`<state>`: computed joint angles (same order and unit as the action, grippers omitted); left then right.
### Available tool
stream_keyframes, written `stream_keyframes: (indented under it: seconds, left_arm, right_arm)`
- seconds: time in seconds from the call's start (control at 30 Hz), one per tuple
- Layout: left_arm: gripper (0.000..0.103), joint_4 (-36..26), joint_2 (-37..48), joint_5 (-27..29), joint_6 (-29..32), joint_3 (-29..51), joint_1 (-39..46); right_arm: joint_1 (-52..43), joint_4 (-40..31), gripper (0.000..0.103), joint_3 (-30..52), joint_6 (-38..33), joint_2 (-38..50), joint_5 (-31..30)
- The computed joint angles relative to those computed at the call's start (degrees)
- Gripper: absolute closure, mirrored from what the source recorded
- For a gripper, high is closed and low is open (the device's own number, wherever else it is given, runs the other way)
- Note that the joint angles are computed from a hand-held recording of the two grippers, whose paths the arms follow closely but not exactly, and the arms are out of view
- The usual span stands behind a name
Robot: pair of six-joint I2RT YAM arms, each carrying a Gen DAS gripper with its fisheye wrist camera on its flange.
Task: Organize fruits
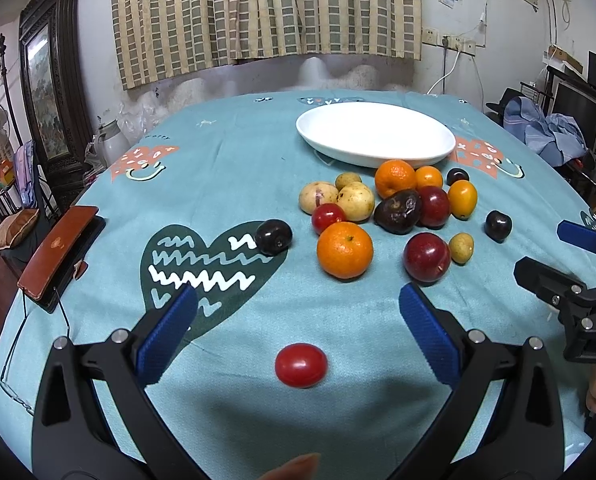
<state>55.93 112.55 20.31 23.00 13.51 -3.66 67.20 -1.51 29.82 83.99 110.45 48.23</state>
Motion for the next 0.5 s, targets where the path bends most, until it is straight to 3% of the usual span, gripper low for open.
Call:
stream_keyframes:
  seconds: [0.5]
  left_arm:
    - [0.002,-0.2,0.1,0.1,0.1,0.1,0.0]
  right_arm:
    - [0.1,-0.1,0.001,0.0,0.1,0.0,0.0]
